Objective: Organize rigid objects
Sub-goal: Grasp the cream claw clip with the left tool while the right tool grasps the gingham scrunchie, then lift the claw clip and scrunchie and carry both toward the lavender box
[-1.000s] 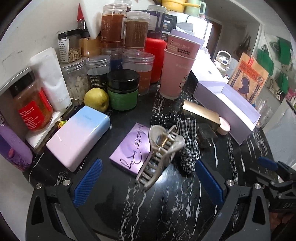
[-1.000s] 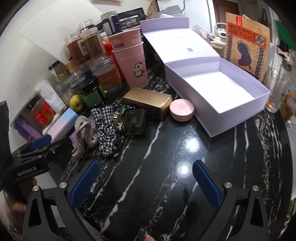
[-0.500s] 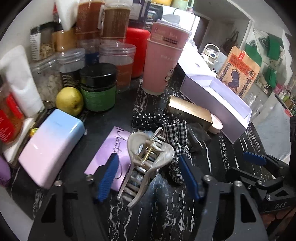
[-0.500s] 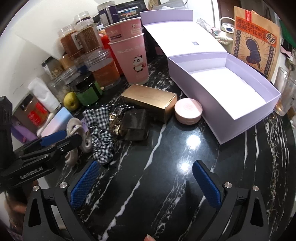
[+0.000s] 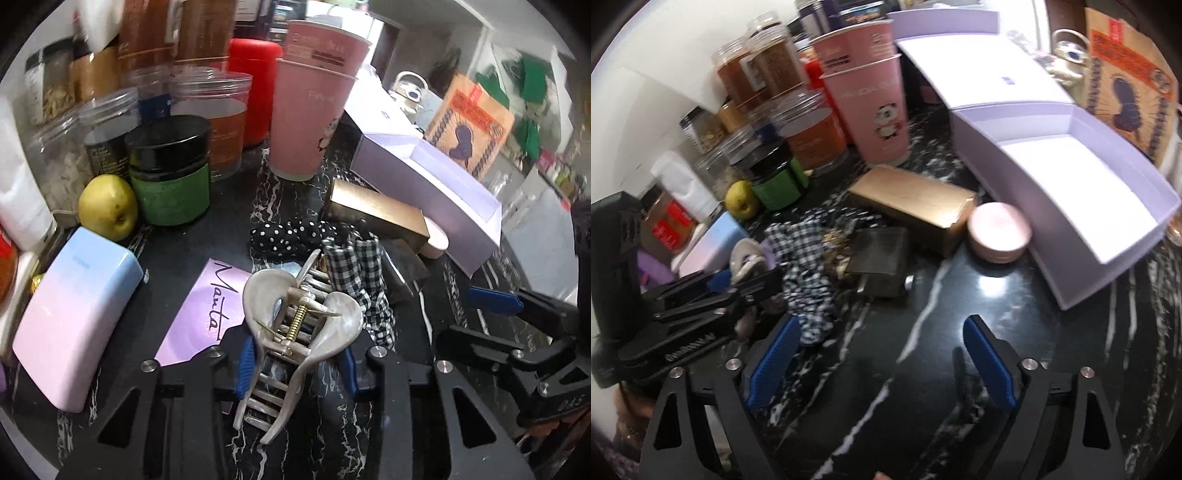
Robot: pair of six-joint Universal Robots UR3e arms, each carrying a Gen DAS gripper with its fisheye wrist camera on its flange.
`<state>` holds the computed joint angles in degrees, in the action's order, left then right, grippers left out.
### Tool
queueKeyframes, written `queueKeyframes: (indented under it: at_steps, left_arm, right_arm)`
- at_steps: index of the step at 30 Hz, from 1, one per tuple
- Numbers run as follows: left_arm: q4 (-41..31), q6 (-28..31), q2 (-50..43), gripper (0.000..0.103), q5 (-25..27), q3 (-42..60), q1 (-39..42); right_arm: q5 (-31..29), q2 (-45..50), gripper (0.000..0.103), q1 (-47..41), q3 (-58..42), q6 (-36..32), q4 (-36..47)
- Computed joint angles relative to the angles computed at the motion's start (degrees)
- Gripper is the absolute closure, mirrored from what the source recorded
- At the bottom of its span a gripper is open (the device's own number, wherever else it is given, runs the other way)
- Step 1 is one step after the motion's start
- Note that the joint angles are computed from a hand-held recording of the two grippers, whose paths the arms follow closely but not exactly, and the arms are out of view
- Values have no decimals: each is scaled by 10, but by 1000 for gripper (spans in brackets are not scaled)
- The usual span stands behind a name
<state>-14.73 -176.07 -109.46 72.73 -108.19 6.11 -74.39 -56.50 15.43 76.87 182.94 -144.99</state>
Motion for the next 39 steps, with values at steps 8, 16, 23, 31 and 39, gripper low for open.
queueKeyframes:
  at_steps: [8,16,23,31,39]
  left_arm:
    - [-32,-5,25,72,-24,-14,18]
    - [-14,-11,53,75,-13,-46,24]
    - [-6,-21,59,75,-14,-57,27]
    - [2,-26,79,75,-14,-70,26]
    - [7,-29,114,75,-14,-93,18]
  right_arm:
    - [36,44,43,16,-47,-44,27]
    - [46,91,47,31,-100,-83,27]
    - [43,124,75,43,-142,-92,33]
    - [75,78,78,30,-73,-80,-3]
    - [100,21,79,13,7,-66,-37]
